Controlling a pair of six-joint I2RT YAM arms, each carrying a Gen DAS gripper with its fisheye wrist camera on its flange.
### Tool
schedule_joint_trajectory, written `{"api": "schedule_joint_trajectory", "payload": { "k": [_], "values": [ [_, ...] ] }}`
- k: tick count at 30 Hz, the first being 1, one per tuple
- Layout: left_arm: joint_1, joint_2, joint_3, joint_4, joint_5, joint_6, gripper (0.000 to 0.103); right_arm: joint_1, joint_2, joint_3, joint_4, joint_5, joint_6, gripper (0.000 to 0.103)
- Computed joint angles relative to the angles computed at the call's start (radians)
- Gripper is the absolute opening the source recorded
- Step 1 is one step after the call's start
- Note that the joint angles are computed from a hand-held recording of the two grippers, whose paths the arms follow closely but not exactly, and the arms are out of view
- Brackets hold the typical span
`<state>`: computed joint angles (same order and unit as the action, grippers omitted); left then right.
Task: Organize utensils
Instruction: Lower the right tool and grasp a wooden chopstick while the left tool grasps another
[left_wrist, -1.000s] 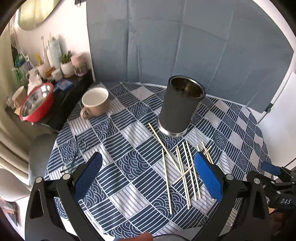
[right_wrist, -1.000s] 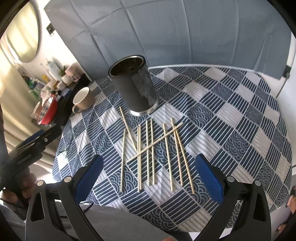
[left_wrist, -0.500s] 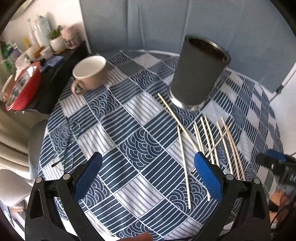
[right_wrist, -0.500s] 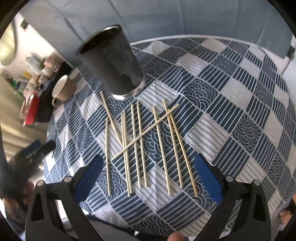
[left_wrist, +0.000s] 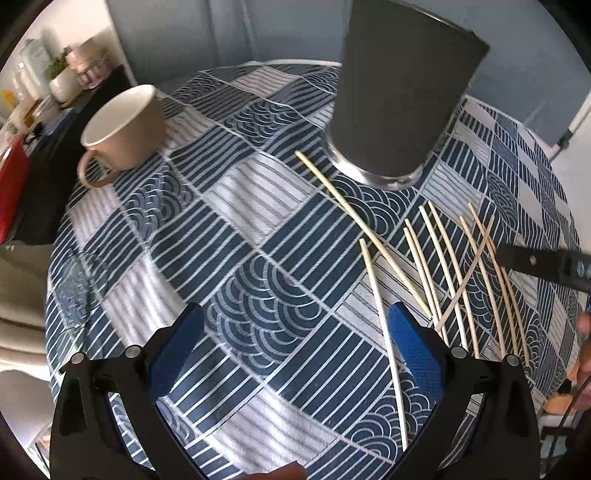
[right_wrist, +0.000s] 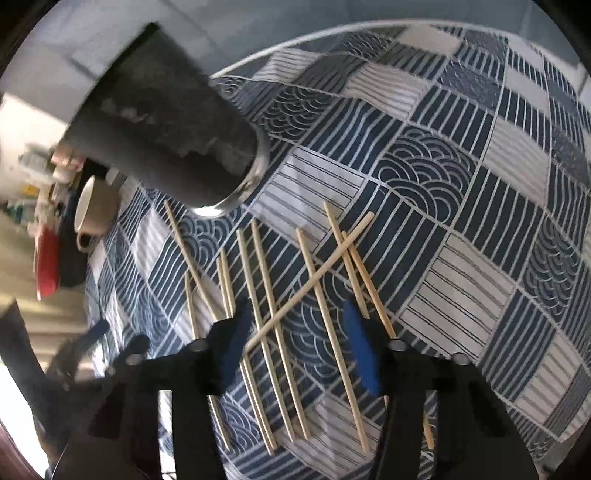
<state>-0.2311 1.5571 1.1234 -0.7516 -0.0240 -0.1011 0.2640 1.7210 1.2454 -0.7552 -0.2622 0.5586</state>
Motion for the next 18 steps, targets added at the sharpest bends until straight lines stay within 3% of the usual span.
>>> {"api": "schedule_joint_trajectory", "payload": {
  "k": [3,10,16,18],
  "values": [
    [-0.026,0.032,-0.004,0.031,-0.016,0.008,0.097,-0.012,0.035,0.008,0.025,-0.047,0.016,0.034],
    [-0.06,0.081,-0.006,0.088,-0.035,0.008,0.097,-0.018,0.094,0.02,0.042,-0.041,0.062,0.033],
    [-0.093,0.111,-0.013,0.125,-0.106,0.021,0.097,-0.008,0.122,0.07,0.009,-0.007,0.062,0.031],
    [-0.103,0.132,-0.007,0.13,-0.129,0.021,0.097,0.009,0.135,0.093,-0.01,0.036,0.059,0.02]
  ]
}}
